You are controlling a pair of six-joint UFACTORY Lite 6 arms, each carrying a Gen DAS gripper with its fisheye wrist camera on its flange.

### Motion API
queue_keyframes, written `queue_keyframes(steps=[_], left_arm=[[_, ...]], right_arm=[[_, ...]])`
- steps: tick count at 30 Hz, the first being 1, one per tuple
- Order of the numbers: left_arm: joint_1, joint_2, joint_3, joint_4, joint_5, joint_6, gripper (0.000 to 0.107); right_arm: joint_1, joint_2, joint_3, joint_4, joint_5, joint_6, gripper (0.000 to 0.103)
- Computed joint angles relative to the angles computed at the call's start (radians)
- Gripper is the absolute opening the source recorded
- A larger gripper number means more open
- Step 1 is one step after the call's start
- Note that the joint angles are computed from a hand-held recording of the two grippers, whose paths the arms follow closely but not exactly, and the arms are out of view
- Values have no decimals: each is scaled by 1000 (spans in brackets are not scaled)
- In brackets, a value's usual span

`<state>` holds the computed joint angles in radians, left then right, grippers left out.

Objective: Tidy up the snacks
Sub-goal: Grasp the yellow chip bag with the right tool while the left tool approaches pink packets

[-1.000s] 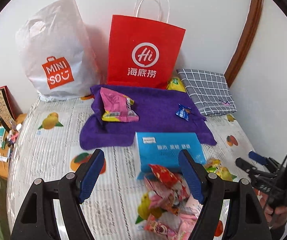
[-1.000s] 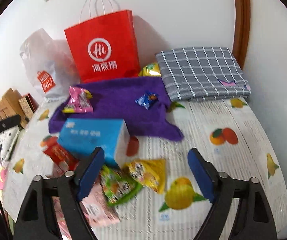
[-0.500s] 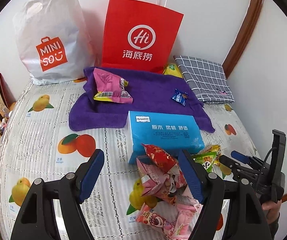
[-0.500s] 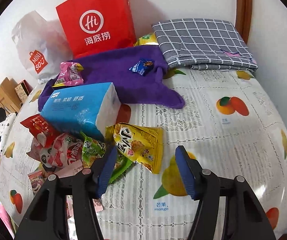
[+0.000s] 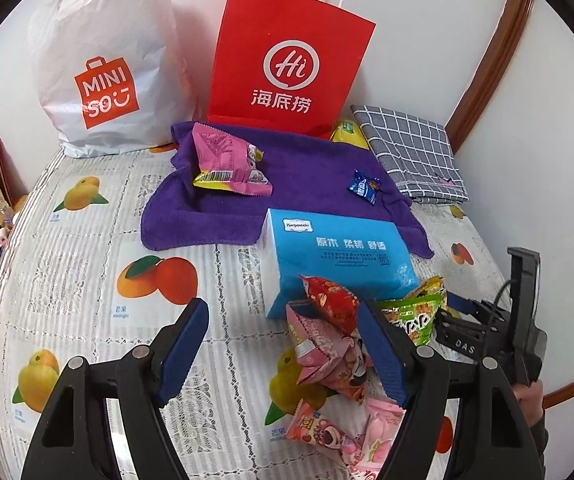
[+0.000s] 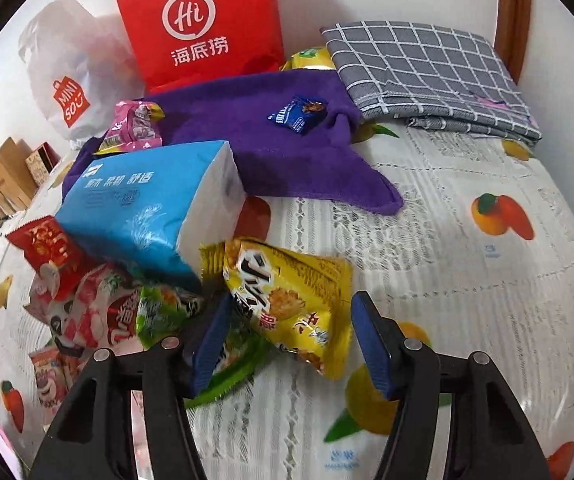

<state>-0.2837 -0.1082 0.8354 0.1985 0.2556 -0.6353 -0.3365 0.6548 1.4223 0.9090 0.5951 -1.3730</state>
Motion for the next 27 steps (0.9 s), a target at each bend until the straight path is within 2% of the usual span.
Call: queue_keyframes(steps=[2, 8, 14, 19, 27], left_arm=[[3, 0, -9, -8, -7, 12, 75], [1, -1, -38, -21, -29, 22, 75], [-13, 6, -46, 55, -26, -58, 75], [-36, -12, -59, 129, -14, -148, 75], [-111, -74, -119, 293, 2, -365, 75]], right_arm=[[10, 21, 18, -1, -11, 13, 70], [18, 50, 32, 59, -21, -12, 70], [11, 51, 34, 76, -14, -41, 59], [-48, -13, -7, 129, 37, -86, 58], [-144, -206, -162, 181, 50, -183, 58]])
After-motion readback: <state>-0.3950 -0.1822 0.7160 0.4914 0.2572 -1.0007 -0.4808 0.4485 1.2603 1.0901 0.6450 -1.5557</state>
